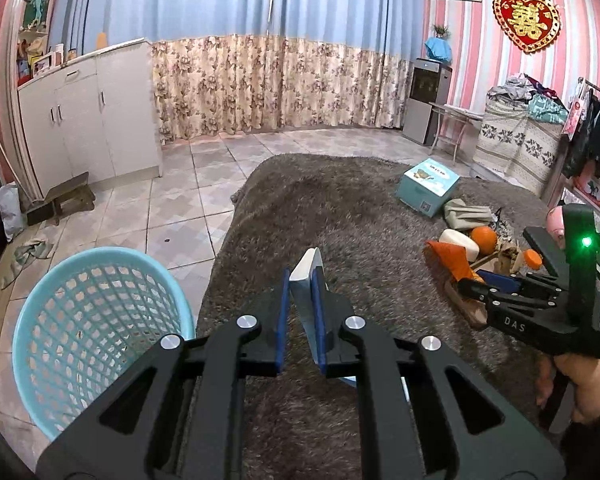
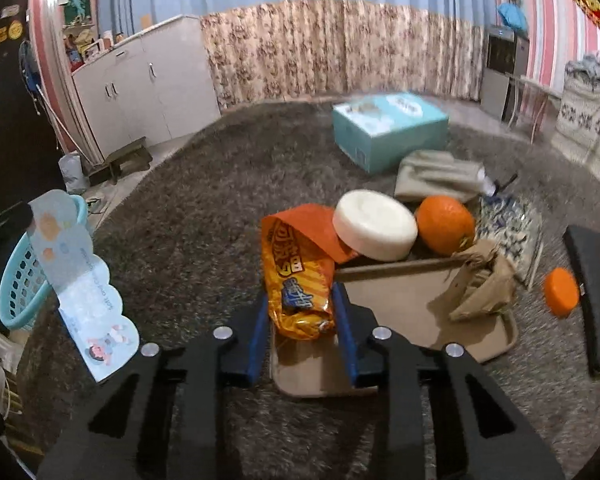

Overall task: Collect trash
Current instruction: 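Grasp the orange snack bag with the right tool, then carry the printed card to the basket while the right tool carries the snack bag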

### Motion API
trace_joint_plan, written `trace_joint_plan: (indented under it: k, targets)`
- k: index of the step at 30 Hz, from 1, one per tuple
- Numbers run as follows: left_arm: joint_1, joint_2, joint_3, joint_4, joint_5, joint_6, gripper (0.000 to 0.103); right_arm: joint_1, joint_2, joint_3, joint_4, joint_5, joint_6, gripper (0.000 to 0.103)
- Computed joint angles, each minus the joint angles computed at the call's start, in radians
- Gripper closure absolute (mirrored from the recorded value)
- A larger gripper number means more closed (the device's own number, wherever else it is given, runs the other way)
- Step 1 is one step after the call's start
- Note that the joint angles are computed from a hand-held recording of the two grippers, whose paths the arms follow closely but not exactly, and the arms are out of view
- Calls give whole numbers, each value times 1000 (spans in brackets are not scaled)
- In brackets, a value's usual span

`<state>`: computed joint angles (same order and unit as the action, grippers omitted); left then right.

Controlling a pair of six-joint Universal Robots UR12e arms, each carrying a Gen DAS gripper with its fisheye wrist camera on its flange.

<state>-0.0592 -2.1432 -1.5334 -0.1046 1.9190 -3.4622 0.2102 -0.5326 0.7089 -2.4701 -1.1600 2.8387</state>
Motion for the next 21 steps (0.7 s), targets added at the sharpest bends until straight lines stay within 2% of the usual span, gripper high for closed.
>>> trace_joint_plan:
  k: [6,11,21]
  targets:
    - [-9,12,-9,42,25,15,93,-8,-64,100,-134,13,3,73]
    - [-12,28,-21,84,37,11,94,-12,-100,142,-229,21,17,74]
    - [-14,56,-44,139,92,22,94,-1,-126,171,-267,36,12,74]
